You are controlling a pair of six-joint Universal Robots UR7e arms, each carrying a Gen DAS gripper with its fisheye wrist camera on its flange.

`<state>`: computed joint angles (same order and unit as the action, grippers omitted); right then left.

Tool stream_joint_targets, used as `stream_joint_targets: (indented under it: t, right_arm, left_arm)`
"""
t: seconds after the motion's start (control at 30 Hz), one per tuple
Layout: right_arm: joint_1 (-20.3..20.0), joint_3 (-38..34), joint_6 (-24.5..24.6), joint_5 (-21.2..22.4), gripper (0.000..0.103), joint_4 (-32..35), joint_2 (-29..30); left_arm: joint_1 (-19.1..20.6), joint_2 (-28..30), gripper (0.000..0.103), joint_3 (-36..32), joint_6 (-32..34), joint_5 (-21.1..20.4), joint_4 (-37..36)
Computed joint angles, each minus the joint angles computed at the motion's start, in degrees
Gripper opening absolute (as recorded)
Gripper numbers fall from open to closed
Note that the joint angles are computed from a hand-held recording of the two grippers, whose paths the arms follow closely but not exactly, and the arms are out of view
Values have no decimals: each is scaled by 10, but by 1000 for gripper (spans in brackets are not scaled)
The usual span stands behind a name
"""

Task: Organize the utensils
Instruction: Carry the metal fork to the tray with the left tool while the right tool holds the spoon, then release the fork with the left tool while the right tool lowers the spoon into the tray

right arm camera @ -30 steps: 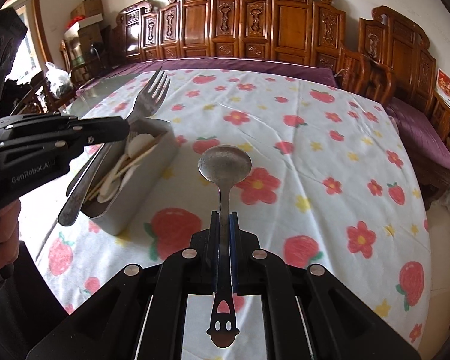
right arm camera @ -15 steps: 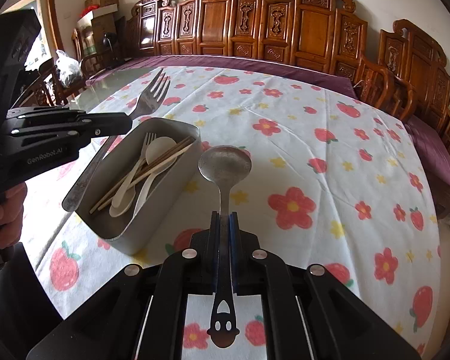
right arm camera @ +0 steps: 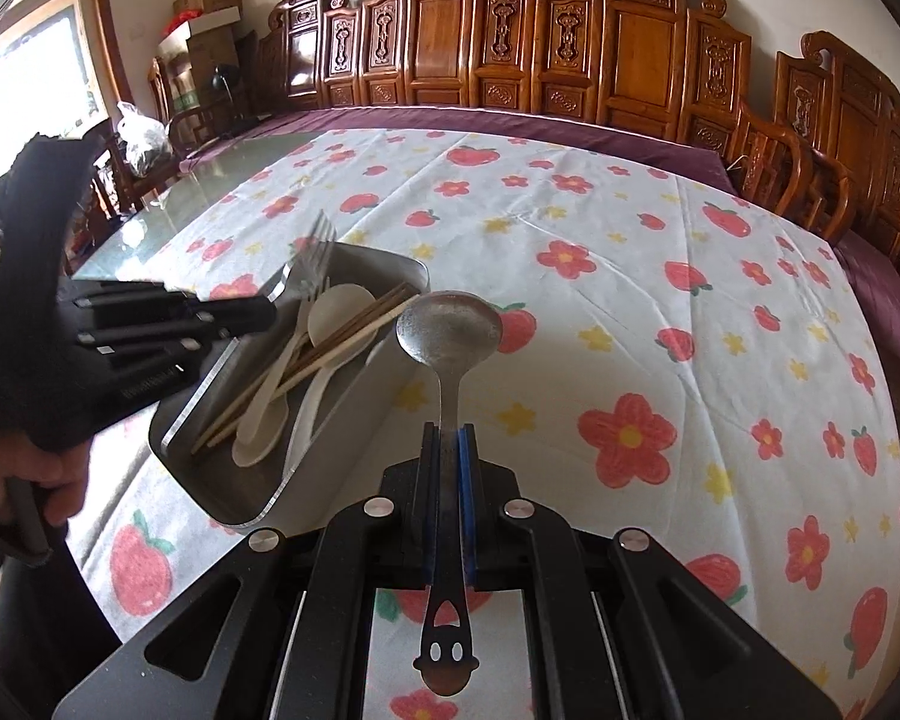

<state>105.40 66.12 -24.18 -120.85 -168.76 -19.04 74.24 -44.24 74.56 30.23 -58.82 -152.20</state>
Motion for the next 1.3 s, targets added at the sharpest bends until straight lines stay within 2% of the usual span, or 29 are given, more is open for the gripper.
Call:
stream_joint_targets:
  t: [0.43, 0.73, 1.0, 1.3]
  right_arm:
    - [10, -22, 3, 5, 8, 18, 16]
    - [21, -45, 9, 11, 8, 30, 31]
    - [28, -98, 31, 26, 8, 70, 63]
    - [36, -209, 46, 16, 8, 133, 131]
  left_arm:
    - [13, 13, 3, -19, -20, 18, 33]
    - [12, -15, 3, -3, -20, 3, 20]
    - [15, -45, 3, 9, -9, 8, 3]
    - [25, -59, 3, 1, -2, 14, -2]
